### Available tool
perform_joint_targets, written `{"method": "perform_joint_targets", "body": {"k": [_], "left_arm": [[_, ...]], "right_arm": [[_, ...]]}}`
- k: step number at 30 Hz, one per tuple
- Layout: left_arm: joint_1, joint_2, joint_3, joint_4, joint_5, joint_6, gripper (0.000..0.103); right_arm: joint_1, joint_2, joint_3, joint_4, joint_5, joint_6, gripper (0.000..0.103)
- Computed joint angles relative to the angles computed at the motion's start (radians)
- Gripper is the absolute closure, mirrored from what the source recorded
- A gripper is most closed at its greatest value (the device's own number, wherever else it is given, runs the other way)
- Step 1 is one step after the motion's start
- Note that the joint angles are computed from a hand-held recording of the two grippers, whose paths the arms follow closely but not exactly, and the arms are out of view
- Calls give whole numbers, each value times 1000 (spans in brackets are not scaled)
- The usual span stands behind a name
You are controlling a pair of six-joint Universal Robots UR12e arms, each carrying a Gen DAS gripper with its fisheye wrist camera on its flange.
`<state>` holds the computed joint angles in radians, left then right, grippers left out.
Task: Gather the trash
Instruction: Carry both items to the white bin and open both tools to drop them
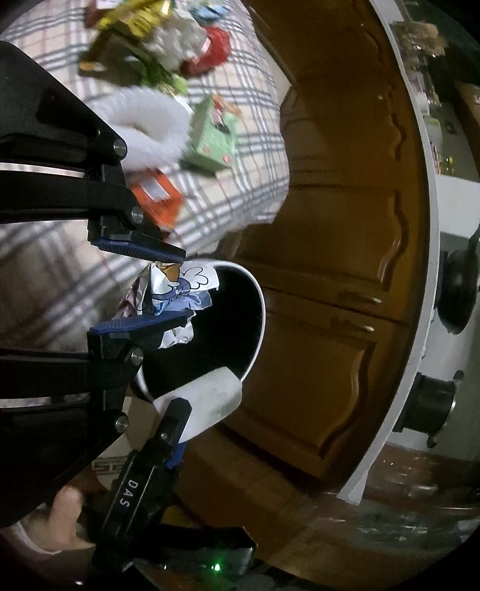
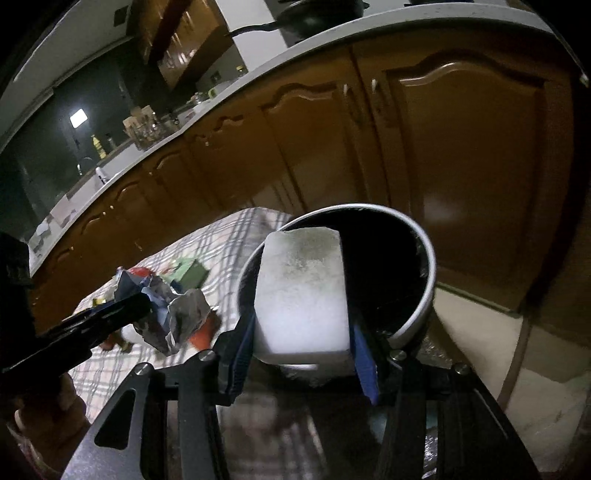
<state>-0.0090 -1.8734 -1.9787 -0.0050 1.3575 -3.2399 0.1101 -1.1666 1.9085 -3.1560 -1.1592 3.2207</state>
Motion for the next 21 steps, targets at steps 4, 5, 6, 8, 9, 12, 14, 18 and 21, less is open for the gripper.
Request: {"method": "perform_joint_targets", "body": {"k": [4, 5, 6, 8, 9, 12, 14, 18, 21], "left_arm": [[-13, -39, 55, -34, -18, -1, 77], [-15, -48, 67, -46, -23, 1, 77], [-16, -55, 78, -57, -29, -1, 77], [-18, -70, 101, -80, -43, -7, 77], [-20, -78, 112, -89, -42, -7, 77], [-27, -97, 135, -104, -31, 0, 77], [-29, -109, 151, -122, -32, 1, 77], [-33, -124, 172, -151, -34, 2, 68], [-33, -123, 173, -163, -36, -1, 54]], "right_arm": [[-4, 15, -28, 25, -20, -9, 53], [-9, 16, -27, 27, -19, -14, 53], [-10, 19, -33, 33, -24, -18, 53], [-11, 27, -46, 44, -29, -23, 53], [-11, 30, -53, 50, -32, -26, 53], [-15, 41, -71, 67, -37, -33, 52], [-16, 48, -81, 79, -40, -37, 52], [-17, 62, -100, 100, -47, -33, 48], [-23, 69, -110, 114, -34, -15, 43]]}}
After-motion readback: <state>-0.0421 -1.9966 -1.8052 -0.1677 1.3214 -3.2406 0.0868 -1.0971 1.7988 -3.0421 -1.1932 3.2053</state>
